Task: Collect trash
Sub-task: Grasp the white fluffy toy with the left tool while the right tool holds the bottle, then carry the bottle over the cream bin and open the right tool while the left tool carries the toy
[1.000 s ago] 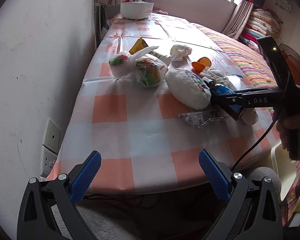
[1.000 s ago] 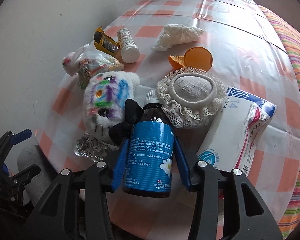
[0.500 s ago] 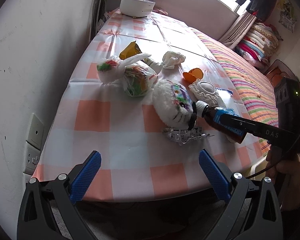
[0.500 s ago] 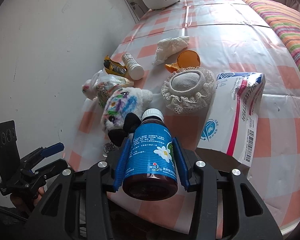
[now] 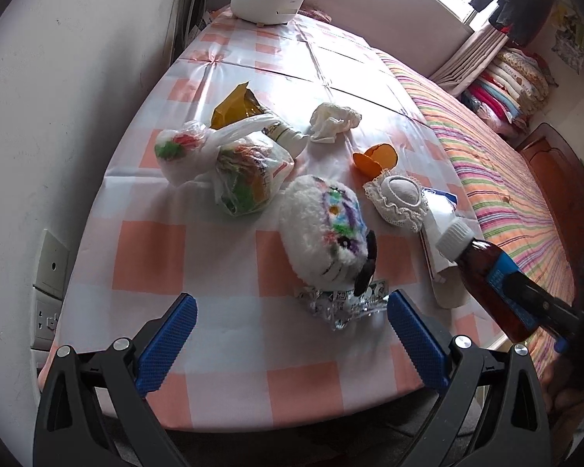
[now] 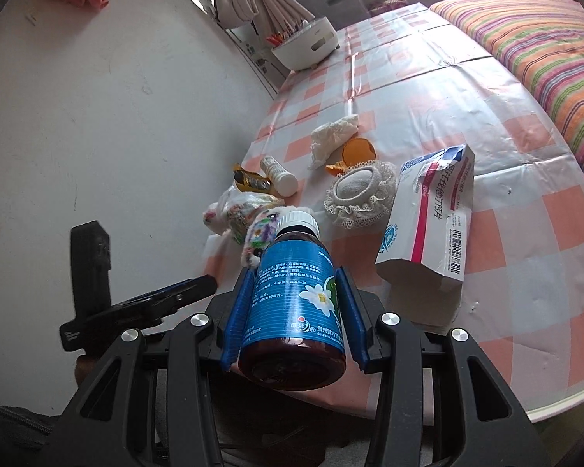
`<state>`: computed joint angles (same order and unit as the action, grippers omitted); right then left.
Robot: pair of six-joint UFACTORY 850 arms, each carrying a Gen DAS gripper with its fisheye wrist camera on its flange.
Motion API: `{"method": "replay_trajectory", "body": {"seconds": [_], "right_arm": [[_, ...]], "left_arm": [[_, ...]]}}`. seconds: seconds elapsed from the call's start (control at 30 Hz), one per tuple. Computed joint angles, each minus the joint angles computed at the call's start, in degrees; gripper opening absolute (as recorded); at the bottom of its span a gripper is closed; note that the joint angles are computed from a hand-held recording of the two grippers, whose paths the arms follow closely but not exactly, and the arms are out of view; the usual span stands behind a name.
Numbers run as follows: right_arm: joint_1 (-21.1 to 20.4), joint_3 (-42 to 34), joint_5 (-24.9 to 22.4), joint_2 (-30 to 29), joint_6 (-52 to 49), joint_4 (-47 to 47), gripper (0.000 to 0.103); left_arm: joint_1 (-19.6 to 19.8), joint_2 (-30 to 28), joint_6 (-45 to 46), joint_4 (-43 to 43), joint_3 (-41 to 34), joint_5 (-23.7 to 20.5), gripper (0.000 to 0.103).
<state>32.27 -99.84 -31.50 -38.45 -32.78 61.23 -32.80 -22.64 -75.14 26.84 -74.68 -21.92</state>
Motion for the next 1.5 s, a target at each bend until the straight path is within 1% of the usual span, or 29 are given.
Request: {"method": "replay_trajectory", "body": {"seconds": [0.17, 0.3, 0.4, 0.47, 0.63, 0.7, 0.73, 0.77, 0.83, 0.93, 1.1, 1.23, 1.37, 1.5], "right_arm": [[-0.30, 6.77, 3.45, 5.40, -8.87, 9.78, 0.042], [-0.46, 10.36, 4.21, 8.25, -14.73, 17.14, 0.042], [-0.03, 11.98, 5.22, 9.71, -18.01, 20.36, 0.042], [0.09, 13.06, 5.07, 10.62, -20.31, 22.68, 0.042], [0.80, 15.51, 6.56, 12.81, -24.76, 26.45, 0.042], [1.04, 16.35, 7.36, 13.48, -26.39, 27.47, 0.042], [1.19, 16.65, 7.87, 13.74, -26.77, 27.59, 0.042], [1.40, 17.04, 8.70, 14.04, -27.52, 28.08, 0.042], [1.60, 17.75, 9.47, 14.50, -29.19, 29.41, 0.042], [1.83, 18.96, 10.71, 15.27, -31.51, 32.05, 0.042], [2.12, 21.02, 13.23, 16.59, -34.67, 35.43, 0.042], [2.28, 23.41, 15.18, 18.01, -38.62, 40.21, 0.042], [2.40, 26.83, 17.48, 20.14, -44.42, 47.83, 0.042], [2.43, 31.29, 20.36, 23.22, -54.52, 60.22, 0.042]], "left_arm": [[0.98, -5.59, 10.11, -8.01, -7.49, -2.89, 0.095], [1.39, -9.51, 15.12, -11.59, -12.77, -5.65, 0.095], [1.67, -12.08, 16.42, -12.39, -16.00, -7.55, 0.095], [1.70, -13.66, 15.89, -11.35, -17.88, -9.39, 0.095], [1.84, -15.95, 15.77, -10.07, -19.69, -10.43, 0.094], [1.63, -16.53, 15.28, -8.52, -20.10, -11.09, 0.078], [1.46, -16.85, 15.38, -7.76, -20.42, -11.47, 0.067], [1.14, -16.89, 14.14, -5.52, -20.47, -11.54, 0.057], [0.65, -17.06, 13.47, -2.92, -20.76, -12.02, 0.054], [-0.08, -16.38, 10.54, 1.87, -19.87, -11.07, 0.050], [-1.12, -13.94, 5.57, 8.60, -17.47, -9.63, 0.048], [-2.10, -11.14, 1.69, 12.94, -14.83, -8.29, 0.048], [-3.77, -8.52, -2.15, 17.98, -12.52, -7.90, 0.048], [-5.76, -6.04, -4.97, 22.26, -10.66, -6.55, 0.048]]}}
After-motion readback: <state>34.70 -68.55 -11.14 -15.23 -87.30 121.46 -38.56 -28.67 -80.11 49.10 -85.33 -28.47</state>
